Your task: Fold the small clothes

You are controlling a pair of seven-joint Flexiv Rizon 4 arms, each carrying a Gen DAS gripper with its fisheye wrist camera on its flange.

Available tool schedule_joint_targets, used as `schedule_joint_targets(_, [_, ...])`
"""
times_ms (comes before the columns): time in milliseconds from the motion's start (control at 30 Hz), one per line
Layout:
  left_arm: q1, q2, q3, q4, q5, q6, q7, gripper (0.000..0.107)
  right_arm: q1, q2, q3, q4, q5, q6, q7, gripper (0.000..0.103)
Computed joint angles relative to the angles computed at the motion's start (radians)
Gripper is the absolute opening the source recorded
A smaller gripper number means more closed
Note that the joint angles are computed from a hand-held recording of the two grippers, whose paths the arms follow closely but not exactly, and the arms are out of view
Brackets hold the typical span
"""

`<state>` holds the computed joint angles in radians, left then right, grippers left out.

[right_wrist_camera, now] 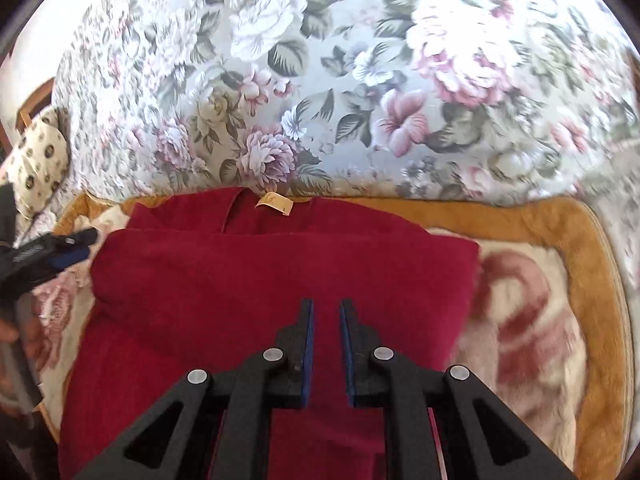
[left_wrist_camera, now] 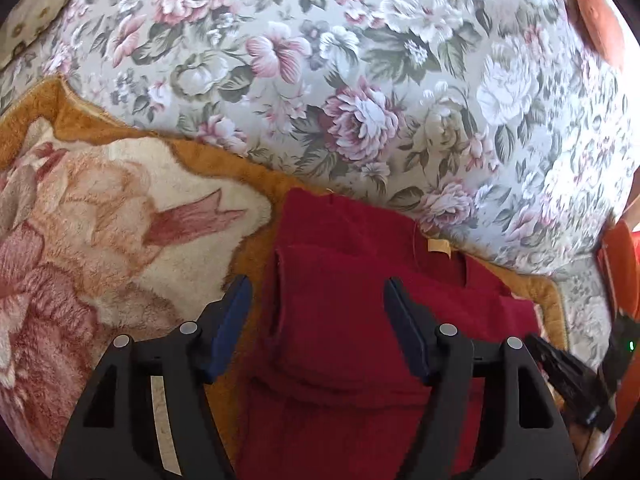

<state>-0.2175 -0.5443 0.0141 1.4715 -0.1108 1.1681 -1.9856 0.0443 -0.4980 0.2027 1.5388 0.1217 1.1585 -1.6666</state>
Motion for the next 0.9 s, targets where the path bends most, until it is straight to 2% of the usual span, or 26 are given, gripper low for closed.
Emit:
schedule_joint_targets(100, [-0.038,-0.044,0.046,-0.083,0.063,-0.102,-0.022,0.068,0.059,-0.064,-0.065,-0.053,-0.076,-0.023,0.089,0.011])
schedule_joint_targets(167, [-0.060,-0.095,0.077,-0.177,0.109,-0.246,-0.049,0.068,0.072,-0.108,-0.083,-0.088,-0.115,-0.019,0.111,0.011])
schedule_joint_targets(233, [-0.049,-0.120,0.064,-0.211,0.115,-0.303,-0.055,0.068,0.078,-0.128,-0.092,-0.113,-0.148,-0.012,0.127,0.011])
schedule_joint_targets(367, [-0.047,-0.096,0.057,-0.191,0.148,-0.270,-0.071,0.068,0.059,-0.129,-0.070,-0.159,-0.161,-0.081,0.127,0.012])
schedule_joint_targets(567, [-0.063,-0.061,0.070,-0.162,0.205,-0.250,-0.103,0.068,-0.003,-0.031,0.043,-0.070,-0.049,-0.050,-0.021,0.013])
schedule_joint_targets(633, [-0.066,-0.067,0.074,-0.175,0.219,-0.268,-0.105,0.068,-0.006,-0.014,0.055,-0.051,-0.012,-0.055,-0.053,0.013])
schedule_joint_targets(733, [-0.066,-0.074,0.065,-0.170,0.224,-0.279,-0.107,0.068,0.016,0.003,0.036,-0.012,0.003,-0.055,-0.060,0.013])
schedule_joint_targets(800, [-0.072,-0.079,0.069,-0.171,0.235,-0.275,-0.118,0.069,0.067,0.005,-0.024,0.028,-0.052,-0.041,0.001,0.013])
schedule_joint_targets(867, [-0.078,-0.077,0.074,-0.171,0.248,-0.270,-0.124,0.069,0.060,0.009,-0.020,0.051,-0.042,0.003,0.010,0.013])
schedule_joint_targets(900, [-0.078,-0.075,0.073,-0.172,0.250,-0.278,-0.122,0.068,0.056,0.011,-0.017,0.048,-0.043,-0.009,0.015,0.013])
